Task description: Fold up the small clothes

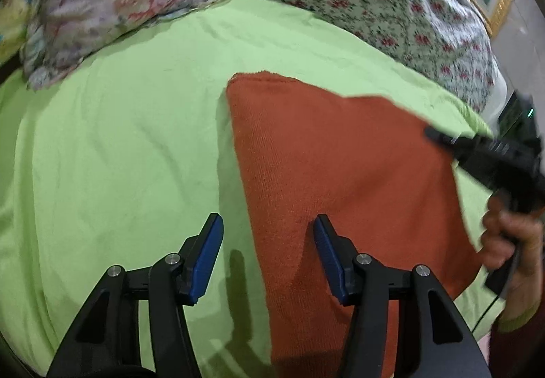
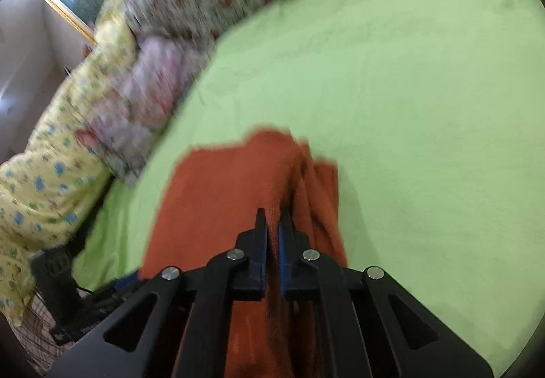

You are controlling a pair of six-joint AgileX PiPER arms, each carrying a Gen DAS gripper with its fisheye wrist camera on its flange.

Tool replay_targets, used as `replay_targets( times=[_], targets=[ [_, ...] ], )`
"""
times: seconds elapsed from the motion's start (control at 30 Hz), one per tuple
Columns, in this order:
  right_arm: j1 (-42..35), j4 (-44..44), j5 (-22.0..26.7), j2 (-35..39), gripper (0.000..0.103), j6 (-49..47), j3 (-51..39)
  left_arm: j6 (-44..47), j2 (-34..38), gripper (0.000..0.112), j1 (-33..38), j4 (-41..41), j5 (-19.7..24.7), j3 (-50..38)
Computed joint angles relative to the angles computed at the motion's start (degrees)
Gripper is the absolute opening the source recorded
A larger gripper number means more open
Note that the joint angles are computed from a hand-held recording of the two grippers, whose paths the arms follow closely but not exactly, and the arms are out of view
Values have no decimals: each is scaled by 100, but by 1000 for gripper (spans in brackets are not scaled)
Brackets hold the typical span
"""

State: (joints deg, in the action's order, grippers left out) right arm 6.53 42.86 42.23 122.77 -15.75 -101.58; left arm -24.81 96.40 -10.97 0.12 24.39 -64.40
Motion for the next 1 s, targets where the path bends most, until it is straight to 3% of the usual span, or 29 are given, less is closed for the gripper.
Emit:
replay_targets(
  times=[0.1, 0.23, 0.3, 0.4, 0.5, 0.6, 0.67, 0.83, 1.0],
  targets=[
    [-119, 74, -53, -228, 5, -151, 73, -139, 221, 56, -106, 206, 134, -158],
    [-74, -597, 303, 247, 5, 396, -257, -82, 255, 58, -76, 157, -83, 25],
    [-52, -643, 213, 348, 5, 415, -157, 168, 213, 58, 2, -140, -93, 70],
    [-80, -418, 79, 279, 7, 327, 41, -107, -28, 58, -60, 86, -10, 170],
    [-114, -302, 74, -104, 14, 276, 406, -568, -466, 57, -260, 615, -15, 509],
    [-173, 23, -198, -890, 19, -278, 1332, -826, -1123, 58, -491, 909, -125, 1140],
    [-193, 207, -343, -1319, 30, -522, 1883, -1366, -1527, 59, -733, 1408, -138, 1535],
    [-322, 1212, -773, -2525, 33, -1615, 3686, -3349, -2391, 67, -1827, 3096, 122, 2484],
    [-287, 1726, -1101, -2995, 34, -2219, 4712, -5246, -1887, 67, -2836, 4677, 831, 2569]
  ],
)
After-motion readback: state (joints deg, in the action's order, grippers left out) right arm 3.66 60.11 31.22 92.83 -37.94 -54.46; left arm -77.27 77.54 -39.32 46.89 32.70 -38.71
